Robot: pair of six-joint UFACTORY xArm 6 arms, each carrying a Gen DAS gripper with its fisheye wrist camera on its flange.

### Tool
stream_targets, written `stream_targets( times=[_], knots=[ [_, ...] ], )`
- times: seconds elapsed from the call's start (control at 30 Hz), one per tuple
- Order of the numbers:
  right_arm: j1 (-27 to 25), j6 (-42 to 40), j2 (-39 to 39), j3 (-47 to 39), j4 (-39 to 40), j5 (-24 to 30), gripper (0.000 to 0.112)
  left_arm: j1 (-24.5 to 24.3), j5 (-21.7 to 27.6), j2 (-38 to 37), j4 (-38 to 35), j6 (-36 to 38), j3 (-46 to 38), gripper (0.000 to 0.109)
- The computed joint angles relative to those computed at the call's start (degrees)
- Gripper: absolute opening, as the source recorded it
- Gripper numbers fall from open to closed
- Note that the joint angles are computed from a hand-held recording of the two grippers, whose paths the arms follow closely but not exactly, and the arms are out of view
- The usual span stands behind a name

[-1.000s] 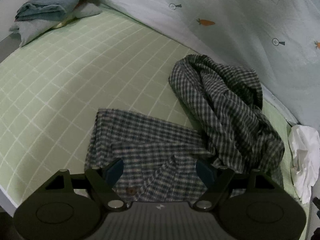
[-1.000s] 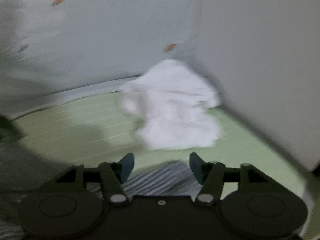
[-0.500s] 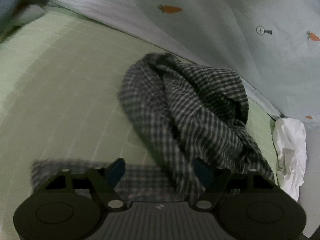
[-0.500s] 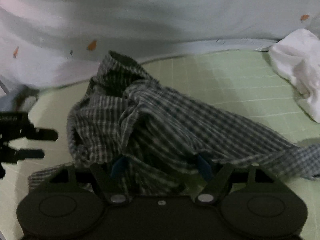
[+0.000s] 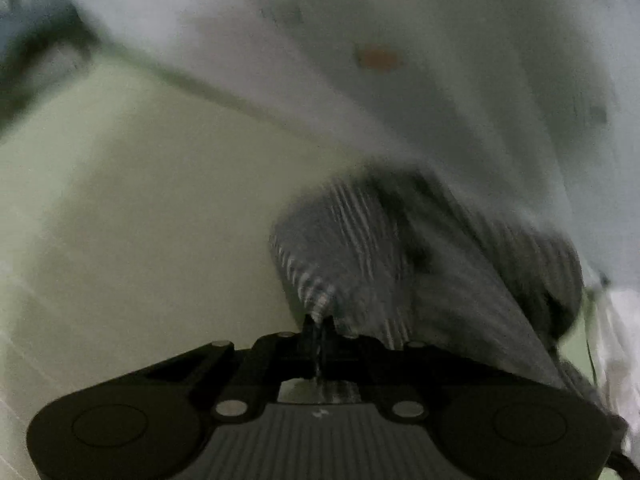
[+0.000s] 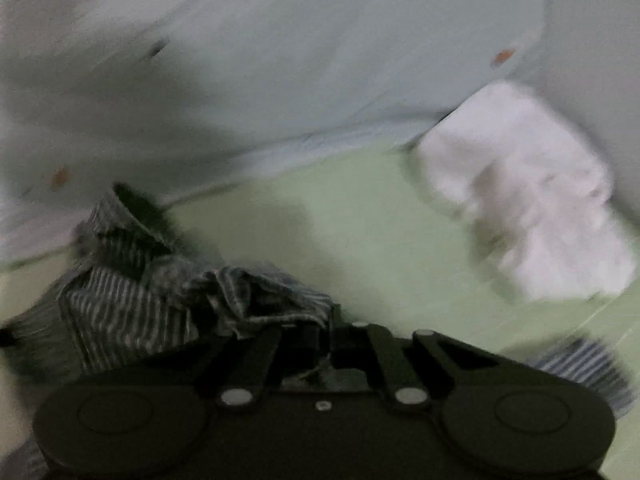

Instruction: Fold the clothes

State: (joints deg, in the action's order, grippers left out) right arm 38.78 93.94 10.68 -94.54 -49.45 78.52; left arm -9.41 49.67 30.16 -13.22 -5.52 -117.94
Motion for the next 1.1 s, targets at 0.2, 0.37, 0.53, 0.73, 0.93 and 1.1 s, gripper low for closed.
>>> stream_targets(
  times=[0.2,0.37,0.53,0.73,0.93,1.1],
  knots=[
    [-2.9,-3.6,1.2,-2.1,0.8,4.9,0.020,2.8,-6.5,3.6,8.8,-2.9,-6.4,0.013],
    [0.0,-3.1,7.2,-9.7,2.2,9.1,0.069,4.0,-3.1,-3.8,3.7,-0.3,3.9,0.060],
    [1.9,-2.4,10.9,-13.6,7.7,3.5,0.084,4.4,3.7,-14.1,-6.1,5.4,18.7,0.076],
    [1.3,-8.3,16.8,-19.2,15.1,-5.5,0.084,1.6,9.3,-16.2,-2.0,0.7,24.5,0.076],
    [0.8,-12.8,21.4,-25.3,17.0,-5.1,0.084,2.5,6.9,-14.4,1.8,-1.4,23.4,0.003],
    [0.7,-12.7,21.8,-26.2,18.2,-3.0,0.084,6.3,1.5,-10.4,12.0,-10.1,17.0,0.002]
  ],
)
